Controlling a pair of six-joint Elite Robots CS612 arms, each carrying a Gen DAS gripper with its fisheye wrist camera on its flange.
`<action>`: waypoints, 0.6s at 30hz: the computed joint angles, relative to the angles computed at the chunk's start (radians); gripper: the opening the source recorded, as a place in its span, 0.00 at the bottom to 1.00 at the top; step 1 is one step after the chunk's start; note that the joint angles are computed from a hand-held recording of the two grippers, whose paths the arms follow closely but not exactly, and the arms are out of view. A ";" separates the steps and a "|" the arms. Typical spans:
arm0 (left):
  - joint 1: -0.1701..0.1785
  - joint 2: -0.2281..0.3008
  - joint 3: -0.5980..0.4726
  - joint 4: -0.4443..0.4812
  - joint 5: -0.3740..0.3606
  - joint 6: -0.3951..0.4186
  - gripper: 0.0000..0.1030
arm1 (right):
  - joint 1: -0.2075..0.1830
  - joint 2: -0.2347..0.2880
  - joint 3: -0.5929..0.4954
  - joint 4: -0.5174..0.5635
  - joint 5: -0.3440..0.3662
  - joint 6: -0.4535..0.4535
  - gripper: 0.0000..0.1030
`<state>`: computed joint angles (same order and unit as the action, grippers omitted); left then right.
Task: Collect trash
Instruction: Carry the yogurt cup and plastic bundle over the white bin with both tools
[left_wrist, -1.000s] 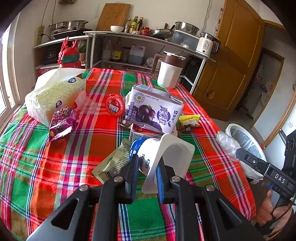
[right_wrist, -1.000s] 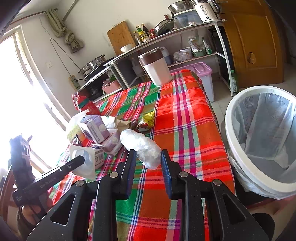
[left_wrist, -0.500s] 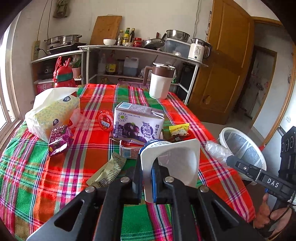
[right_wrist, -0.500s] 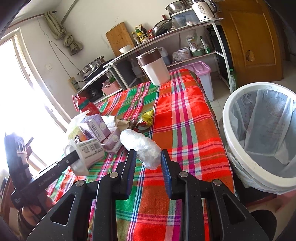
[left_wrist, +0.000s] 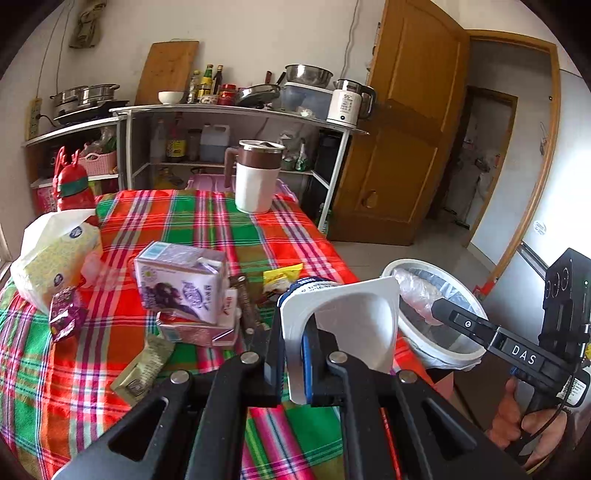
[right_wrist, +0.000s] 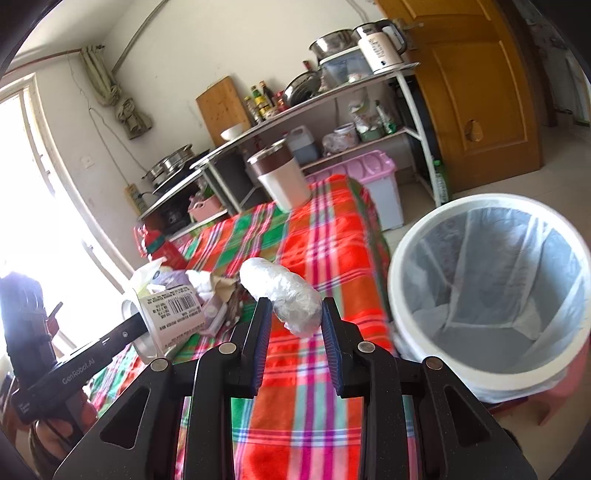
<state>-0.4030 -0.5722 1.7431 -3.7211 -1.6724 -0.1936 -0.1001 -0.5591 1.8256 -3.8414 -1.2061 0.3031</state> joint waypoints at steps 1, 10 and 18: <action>-0.005 0.000 -0.008 0.006 -0.010 0.006 0.08 | -0.005 -0.003 0.005 -0.005 -0.010 0.001 0.28; -0.055 0.018 -0.102 0.102 -0.112 0.056 0.08 | -0.063 -0.034 0.047 -0.009 -0.140 -0.001 0.28; -0.098 0.048 -0.186 0.210 -0.190 0.080 0.08 | -0.089 -0.038 0.048 0.054 -0.235 -0.019 0.28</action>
